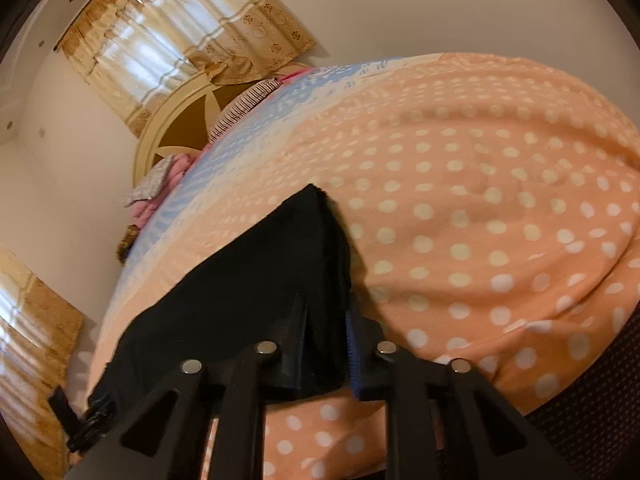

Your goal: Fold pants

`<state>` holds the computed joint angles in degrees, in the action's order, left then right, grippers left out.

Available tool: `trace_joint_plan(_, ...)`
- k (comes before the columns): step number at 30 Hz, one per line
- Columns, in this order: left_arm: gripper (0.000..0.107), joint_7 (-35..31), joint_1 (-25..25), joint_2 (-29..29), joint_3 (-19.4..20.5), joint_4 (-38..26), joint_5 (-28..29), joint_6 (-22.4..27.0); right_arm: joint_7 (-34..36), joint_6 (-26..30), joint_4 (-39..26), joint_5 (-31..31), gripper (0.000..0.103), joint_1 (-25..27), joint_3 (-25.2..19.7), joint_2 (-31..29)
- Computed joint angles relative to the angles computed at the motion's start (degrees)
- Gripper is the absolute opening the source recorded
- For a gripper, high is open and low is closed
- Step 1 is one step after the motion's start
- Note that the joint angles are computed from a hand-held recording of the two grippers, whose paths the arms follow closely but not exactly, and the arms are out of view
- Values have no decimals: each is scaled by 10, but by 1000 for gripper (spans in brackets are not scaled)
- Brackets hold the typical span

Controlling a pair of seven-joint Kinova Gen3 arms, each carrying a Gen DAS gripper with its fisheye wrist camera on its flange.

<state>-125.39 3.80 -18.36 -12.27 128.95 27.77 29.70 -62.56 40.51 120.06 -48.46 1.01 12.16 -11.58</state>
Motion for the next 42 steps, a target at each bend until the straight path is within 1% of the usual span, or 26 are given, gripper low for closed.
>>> trace_joint_plan(6, 71, 0, 0, 2, 2, -1, 0, 0, -1, -14, 4, -4, 15, 0, -3, -1)
trace_joint_plan(8, 71, 3, -1, 1, 3, -1, -2, 3, -13, -29, 6, 8, 15, -2, -14, -10)
trace_joint_plan(10, 71, 6, -4, -3, 3, -4, -5, 10, -17, -38, 10, 13, 15, -11, -12, -24)
trace_joint_plan(13, 71, 10, -10, -13, 1, -5, -15, 19, -58, -54, 6, 52, 14, -18, -33, -51)
trace_joint_plan(15, 71, 14, -16, -21, -4, -6, -21, 25, -87, -59, -2, 81, 14, -25, -52, -71)
trace_joint_plan(22, 71, 13, -33, -44, -44, -8, -35, 42, -201, -53, -47, 189, 14, -36, -153, -119)
trace_joint_plan(23, 71, 14, -38, -45, -49, -10, -38, 44, -220, -52, -54, 212, 14, -33, -179, -123)
trace_joint_plan(26, 71, 10, -44, -46, -65, -9, -38, 46, -257, -54, -66, 256, 14, -42, -220, -127)
trace_joint_plan(27, 71, 8, -46, -46, -70, -9, -37, 46, -273, -57, -72, 274, 14, -41, -243, -127)
trace_joint_plan(29, 71, 2, -48, -46, -82, -8, -32, 47, -299, -62, -81, 303, 14, -45, -274, -123)
trace_joint_plan(35, 71, -15, -56, -45, -99, -4, -21, 48, -353, -64, -109, 362, 14, -86, -321, -95)
trace_joint_plan(38, 71, -27, -56, -45, -109, -3, -12, 51, -371, -69, -114, 382, 14, -113, -326, -81)
trace_joint_plan(42, 71, -37, -62, -49, -112, -4, -6, 54, -404, -73, -128, 412, 14, -144, -343, -55)
